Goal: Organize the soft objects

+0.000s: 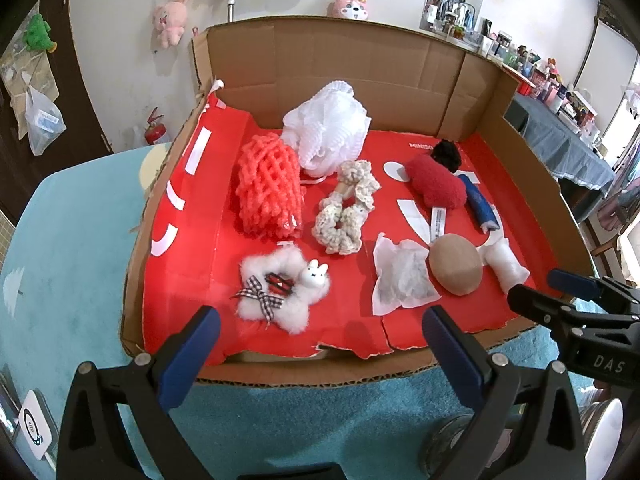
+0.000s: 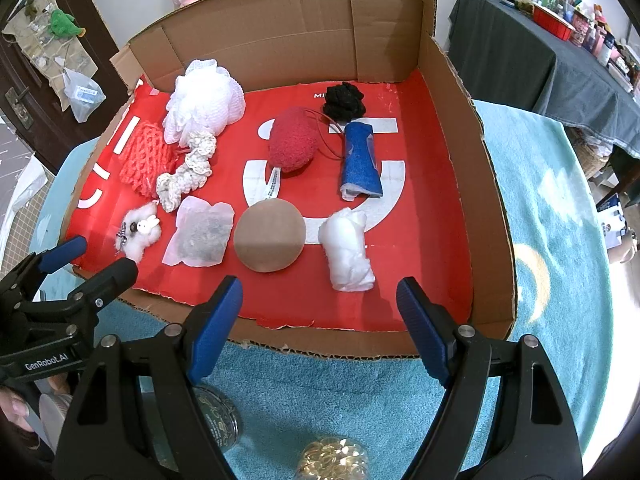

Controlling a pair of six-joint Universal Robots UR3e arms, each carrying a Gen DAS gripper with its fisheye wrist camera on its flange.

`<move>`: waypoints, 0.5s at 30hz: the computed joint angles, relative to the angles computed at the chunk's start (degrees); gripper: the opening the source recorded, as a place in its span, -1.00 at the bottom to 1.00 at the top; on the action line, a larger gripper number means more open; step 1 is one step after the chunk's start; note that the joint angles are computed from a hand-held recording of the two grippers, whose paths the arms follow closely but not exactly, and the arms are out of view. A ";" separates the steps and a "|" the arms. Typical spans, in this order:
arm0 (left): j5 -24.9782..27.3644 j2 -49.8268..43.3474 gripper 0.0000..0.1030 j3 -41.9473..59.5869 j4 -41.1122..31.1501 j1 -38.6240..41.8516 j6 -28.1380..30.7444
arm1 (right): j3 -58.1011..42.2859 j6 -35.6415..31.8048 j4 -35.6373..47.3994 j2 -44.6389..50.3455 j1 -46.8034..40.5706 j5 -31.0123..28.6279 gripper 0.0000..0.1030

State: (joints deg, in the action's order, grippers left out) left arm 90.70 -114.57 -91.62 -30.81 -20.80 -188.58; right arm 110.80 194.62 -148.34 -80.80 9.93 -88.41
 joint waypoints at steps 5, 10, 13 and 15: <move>-0.02 0.02 0.99 -0.06 0.05 0.01 -0.11 | 0.12 -0.32 -0.14 -0.02 -0.09 0.01 0.53; -0.09 0.03 0.99 -0.12 0.13 0.06 -0.01 | 0.06 -0.20 -0.19 0.10 0.00 0.01 0.53; -0.15 0.01 0.99 0.00 -0.07 0.05 0.04 | 0.05 -0.28 -0.18 0.12 -0.05 -0.02 0.53; -0.15 -0.08 0.99 0.11 -0.09 0.07 -0.09 | 0.01 -0.30 -0.18 0.17 -0.01 -0.04 0.53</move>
